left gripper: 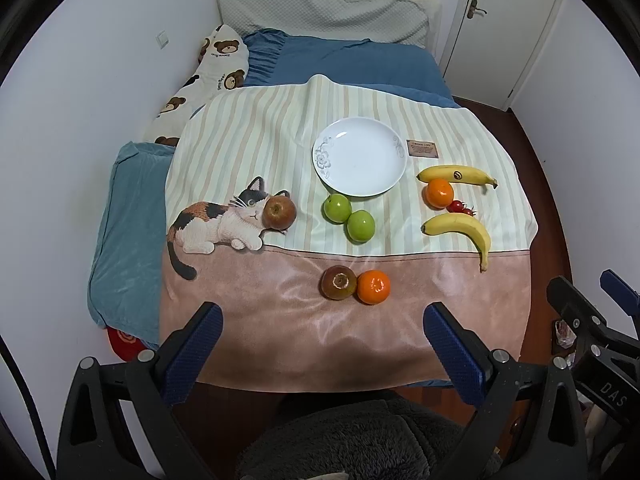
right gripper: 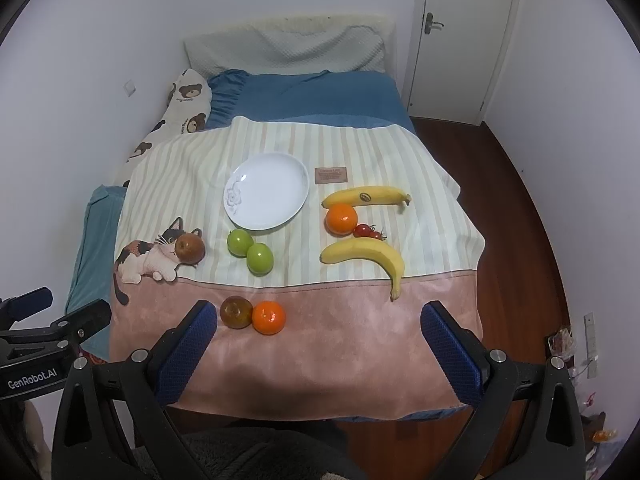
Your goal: Organize fruits
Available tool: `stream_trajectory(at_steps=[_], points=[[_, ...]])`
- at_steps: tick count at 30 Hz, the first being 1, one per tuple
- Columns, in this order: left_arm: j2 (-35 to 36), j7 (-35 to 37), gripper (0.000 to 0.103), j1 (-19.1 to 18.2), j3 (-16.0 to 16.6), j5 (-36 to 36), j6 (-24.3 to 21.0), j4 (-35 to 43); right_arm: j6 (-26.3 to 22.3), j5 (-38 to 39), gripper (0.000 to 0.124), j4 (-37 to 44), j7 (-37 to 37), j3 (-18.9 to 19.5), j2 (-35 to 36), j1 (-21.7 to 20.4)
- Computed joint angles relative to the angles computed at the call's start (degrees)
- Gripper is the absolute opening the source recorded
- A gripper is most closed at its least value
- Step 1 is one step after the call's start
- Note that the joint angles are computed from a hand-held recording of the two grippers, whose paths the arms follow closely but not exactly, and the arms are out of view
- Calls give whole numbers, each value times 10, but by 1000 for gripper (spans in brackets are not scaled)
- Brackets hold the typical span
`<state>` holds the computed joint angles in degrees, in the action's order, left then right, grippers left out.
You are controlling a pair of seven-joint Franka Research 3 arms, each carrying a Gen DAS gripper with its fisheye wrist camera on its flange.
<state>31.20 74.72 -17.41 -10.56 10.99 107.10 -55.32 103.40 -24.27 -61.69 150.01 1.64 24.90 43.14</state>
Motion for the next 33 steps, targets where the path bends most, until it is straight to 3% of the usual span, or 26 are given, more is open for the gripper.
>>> stream_trajectory(at_steps=[9,33], points=[[16,4,103,-4,2,1,-21,37,-3,1,103,5,-1,0,1,1],[9,3,103,-4,2,-1,-17,32,1,-15,103,-14,5,4,-18,3]])
